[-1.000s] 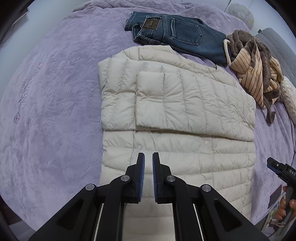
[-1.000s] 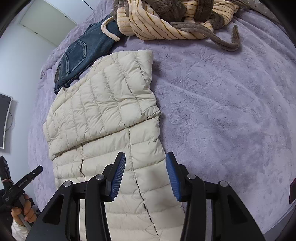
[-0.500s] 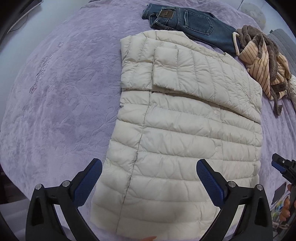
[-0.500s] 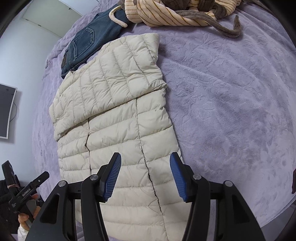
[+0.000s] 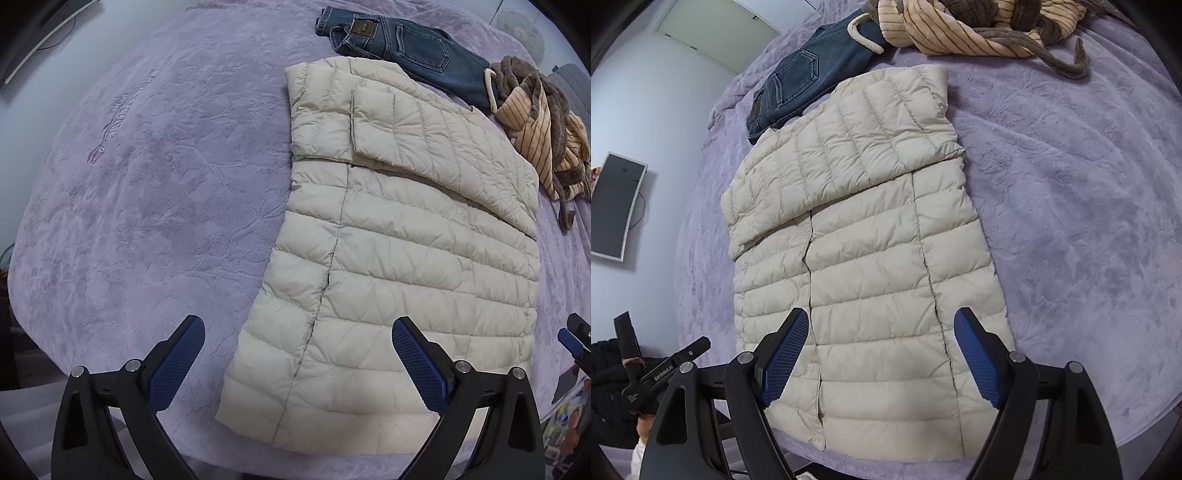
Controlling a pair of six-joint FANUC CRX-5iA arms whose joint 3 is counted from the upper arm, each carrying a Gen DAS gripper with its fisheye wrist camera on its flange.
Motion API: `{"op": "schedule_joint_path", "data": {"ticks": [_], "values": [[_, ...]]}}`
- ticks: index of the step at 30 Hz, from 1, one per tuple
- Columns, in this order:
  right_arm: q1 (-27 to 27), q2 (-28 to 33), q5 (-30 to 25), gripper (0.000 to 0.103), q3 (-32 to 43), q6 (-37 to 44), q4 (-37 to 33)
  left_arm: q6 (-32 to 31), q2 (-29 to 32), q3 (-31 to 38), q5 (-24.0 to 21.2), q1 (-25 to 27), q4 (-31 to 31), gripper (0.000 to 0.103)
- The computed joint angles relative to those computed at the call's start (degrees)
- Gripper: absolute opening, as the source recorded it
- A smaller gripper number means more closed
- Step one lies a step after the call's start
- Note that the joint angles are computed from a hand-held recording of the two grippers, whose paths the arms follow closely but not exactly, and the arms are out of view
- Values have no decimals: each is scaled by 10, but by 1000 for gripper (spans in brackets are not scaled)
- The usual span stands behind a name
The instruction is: Fold large clothes
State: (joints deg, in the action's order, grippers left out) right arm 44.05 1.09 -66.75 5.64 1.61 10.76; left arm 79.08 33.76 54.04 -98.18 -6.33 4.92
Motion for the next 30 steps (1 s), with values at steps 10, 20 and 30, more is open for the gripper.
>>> {"op": "schedule_joint_path", "data": {"ticks": [10,20,30], "values": [[49,1,8,83,-24,-88,-30,-61,-73,-145,51,41,21,102],[133,-71,63,83,-142,-324,47,-95,-97,-230,58,102,88,102],[176,-113,232,83,-290,-577,172,-78,-98,-349,22,145,229,102]]}}
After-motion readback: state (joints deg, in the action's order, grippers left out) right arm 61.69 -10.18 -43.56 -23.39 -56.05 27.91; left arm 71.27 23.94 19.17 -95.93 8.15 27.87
